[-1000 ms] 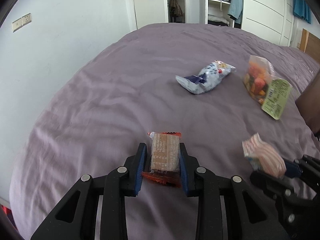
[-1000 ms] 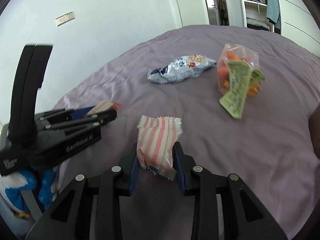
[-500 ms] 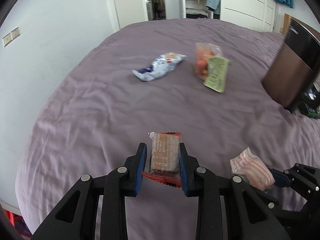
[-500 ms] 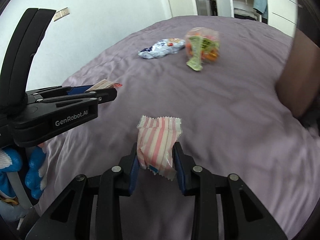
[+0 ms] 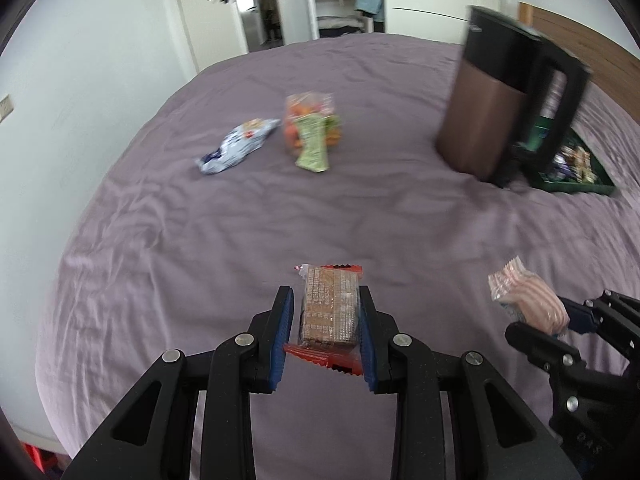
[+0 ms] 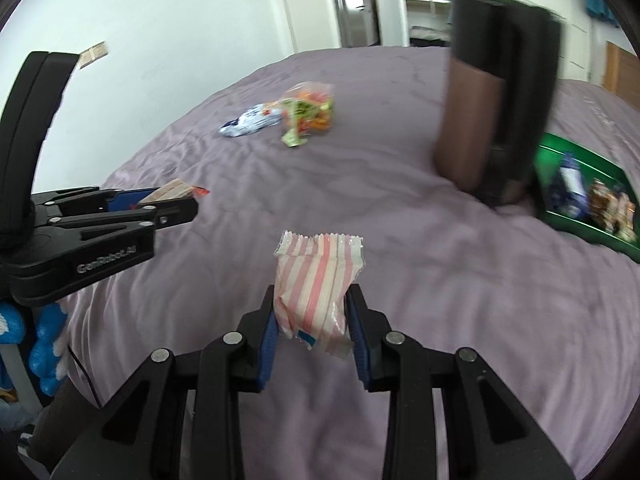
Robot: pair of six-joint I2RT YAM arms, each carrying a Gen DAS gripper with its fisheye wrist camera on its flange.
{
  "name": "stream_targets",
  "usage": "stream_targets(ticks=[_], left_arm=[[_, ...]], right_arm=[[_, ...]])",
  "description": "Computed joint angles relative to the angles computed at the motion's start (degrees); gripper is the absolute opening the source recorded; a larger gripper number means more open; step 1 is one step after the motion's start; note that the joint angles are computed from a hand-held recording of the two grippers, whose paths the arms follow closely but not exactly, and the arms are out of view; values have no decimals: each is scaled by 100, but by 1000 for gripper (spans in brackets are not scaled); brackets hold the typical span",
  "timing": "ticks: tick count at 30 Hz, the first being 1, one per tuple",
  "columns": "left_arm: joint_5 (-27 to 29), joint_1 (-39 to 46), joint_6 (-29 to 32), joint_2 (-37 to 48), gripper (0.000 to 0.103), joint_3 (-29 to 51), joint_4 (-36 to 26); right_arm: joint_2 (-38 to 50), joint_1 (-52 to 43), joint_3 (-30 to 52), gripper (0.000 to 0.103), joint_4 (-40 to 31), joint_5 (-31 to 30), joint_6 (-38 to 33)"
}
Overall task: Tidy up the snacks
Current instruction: 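Carry the wafer bar and pink-striped candy over the green tray with both tools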
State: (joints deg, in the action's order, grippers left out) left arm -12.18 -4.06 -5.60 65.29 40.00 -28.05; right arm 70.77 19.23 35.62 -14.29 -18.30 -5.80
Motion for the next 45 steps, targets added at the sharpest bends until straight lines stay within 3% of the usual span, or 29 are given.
stream_targets(ticks=[11,22,35,45], left_arm=[[-706,-2071,-1015,323,26,799,-799],[-1227,-3512,-1589,1474,26,1902,-1072],[-1455,-4062,-1352,2836,26,3484,-1113],[-1487,-4062,-991,4312,26,5196,-1050]], right_arm=[[-903,-1928,88,38,-867,-505,-696],[-708,-3693,733,38,-1024,-1189,-1475],[225,-4420,1500,38,-294,-1312,-1717],[1727,-4648,2646,38,297,-1181,-1786]])
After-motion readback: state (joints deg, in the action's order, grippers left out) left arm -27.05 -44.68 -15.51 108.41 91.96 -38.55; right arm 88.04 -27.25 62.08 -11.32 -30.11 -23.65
